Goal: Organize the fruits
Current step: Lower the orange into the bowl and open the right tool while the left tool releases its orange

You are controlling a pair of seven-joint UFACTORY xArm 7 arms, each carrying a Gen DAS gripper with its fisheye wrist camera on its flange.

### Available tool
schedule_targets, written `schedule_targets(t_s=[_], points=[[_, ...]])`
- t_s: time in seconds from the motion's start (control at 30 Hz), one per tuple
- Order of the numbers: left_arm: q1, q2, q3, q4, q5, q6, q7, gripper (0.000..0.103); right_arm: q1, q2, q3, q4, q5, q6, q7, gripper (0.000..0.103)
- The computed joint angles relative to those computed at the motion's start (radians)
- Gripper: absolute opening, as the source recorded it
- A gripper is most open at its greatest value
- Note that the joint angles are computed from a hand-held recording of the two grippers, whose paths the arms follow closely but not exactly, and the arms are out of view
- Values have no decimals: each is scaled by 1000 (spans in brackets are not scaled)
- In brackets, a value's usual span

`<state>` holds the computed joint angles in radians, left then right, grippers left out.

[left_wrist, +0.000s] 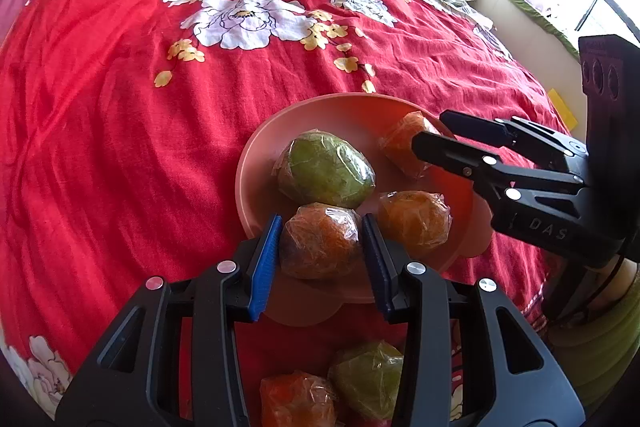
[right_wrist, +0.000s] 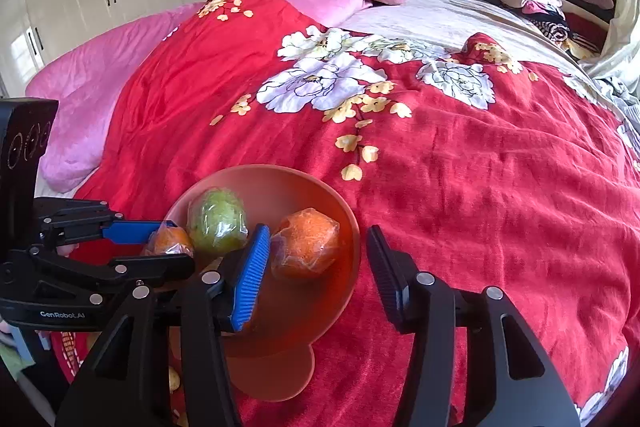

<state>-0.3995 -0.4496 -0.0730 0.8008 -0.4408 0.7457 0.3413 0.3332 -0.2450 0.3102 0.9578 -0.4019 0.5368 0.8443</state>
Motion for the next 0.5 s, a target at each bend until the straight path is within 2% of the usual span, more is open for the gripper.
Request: schedule_targets(t_s=[0.5], points=[[0, -10, -5, 2, 12, 6, -19, 39, -34, -71, 25, -47, -10, -13, 59, 67]])
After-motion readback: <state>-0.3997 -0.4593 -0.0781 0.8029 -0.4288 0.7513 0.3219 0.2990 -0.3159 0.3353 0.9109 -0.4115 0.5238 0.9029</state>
